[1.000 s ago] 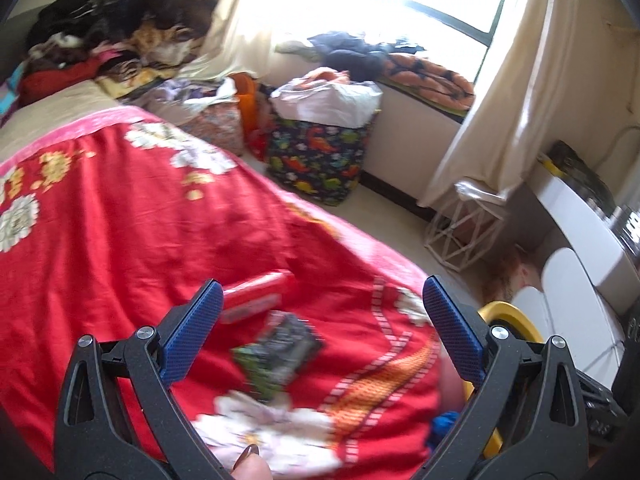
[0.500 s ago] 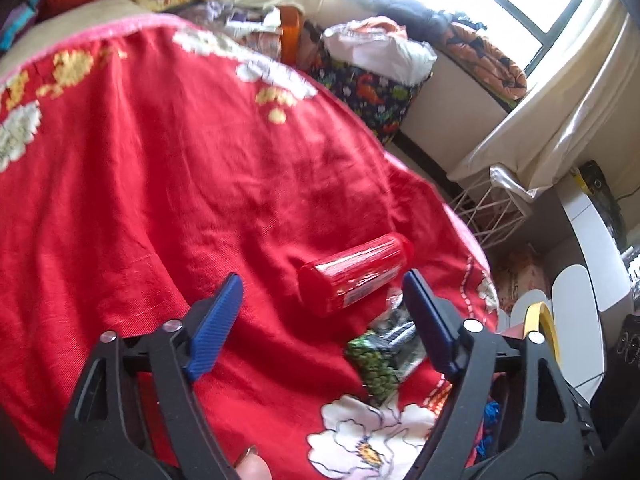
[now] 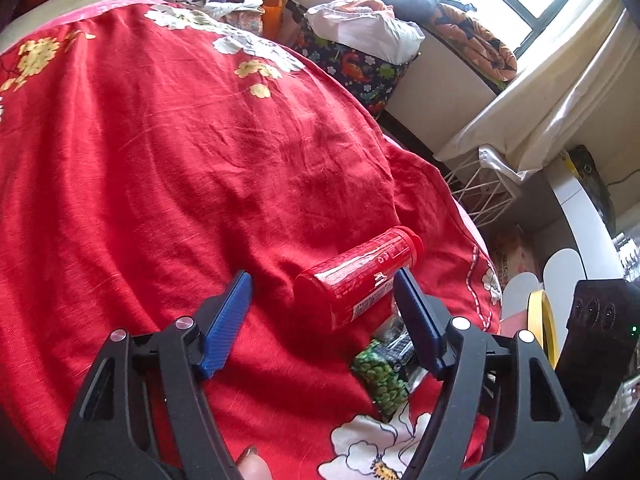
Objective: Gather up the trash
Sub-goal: 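Grasp the black packet with the right tool while the left tool grasps the red tube, then lift the packet and tube and carry both tools over the bin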
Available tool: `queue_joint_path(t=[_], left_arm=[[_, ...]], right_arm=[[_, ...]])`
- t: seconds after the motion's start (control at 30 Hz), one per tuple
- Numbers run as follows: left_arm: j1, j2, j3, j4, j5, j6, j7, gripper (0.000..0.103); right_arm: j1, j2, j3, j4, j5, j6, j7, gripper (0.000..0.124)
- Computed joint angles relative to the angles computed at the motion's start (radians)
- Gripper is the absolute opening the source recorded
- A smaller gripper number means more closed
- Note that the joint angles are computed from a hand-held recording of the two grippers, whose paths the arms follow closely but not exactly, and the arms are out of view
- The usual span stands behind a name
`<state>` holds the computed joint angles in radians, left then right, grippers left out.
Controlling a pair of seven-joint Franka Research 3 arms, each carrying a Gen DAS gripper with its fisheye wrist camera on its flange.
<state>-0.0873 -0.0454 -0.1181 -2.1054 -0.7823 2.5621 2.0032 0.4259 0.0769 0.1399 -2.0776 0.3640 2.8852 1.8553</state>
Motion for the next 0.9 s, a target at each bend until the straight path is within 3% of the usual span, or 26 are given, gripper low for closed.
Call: queue_joint_path(t=[0.13, 0.23, 0.33, 0.47, 0.6, 0.83, 0.9], left_arm=[[0.0, 0.021, -0.007, 0.016, 0.006, 0.0, -0.006, 0.064], [0.002, 0.025, -0.012, 0.018, 0.006, 0.0, -0.005, 0.064], [0.001, 0.026, -0.017, 0.017, 0.007, 0.011, -0.008, 0.064], [-0.006, 0.024, -0.023, 0.011, 0.0, 0.027, -0.016, 0.049], [-0.017, 0.013, -0.029, -0.006, 0.019, 0.057, -0.04, 0.044], [-0.048, -0.032, -0.026, -0.052, 0.017, 0.116, -0.061, 0.034], [-0.06, -0.047, -0.024, -0.065, 0.031, 0.135, -0.071, 0.031]], right_arm=[[-0.011, -0.032, 0.025, -0.021, 0.155, 0.006, -0.153, 0.021], [-0.002, -0.071, 0.019, -0.058, 0.181, 0.016, -0.148, 0.018], [0.003, -0.13, 0.014, -0.121, 0.138, 0.038, -0.085, 0.018], [-0.013, -0.201, 0.023, -0.191, 0.036, 0.057, 0.005, 0.018], [-0.038, -0.265, 0.039, -0.246, -0.051, 0.071, 0.077, 0.017], [-0.075, -0.342, 0.058, -0.305, -0.127, 0.094, 0.149, 0.017], [-0.074, -0.359, 0.05, -0.315, -0.126, 0.093, 0.148, 0.01]])
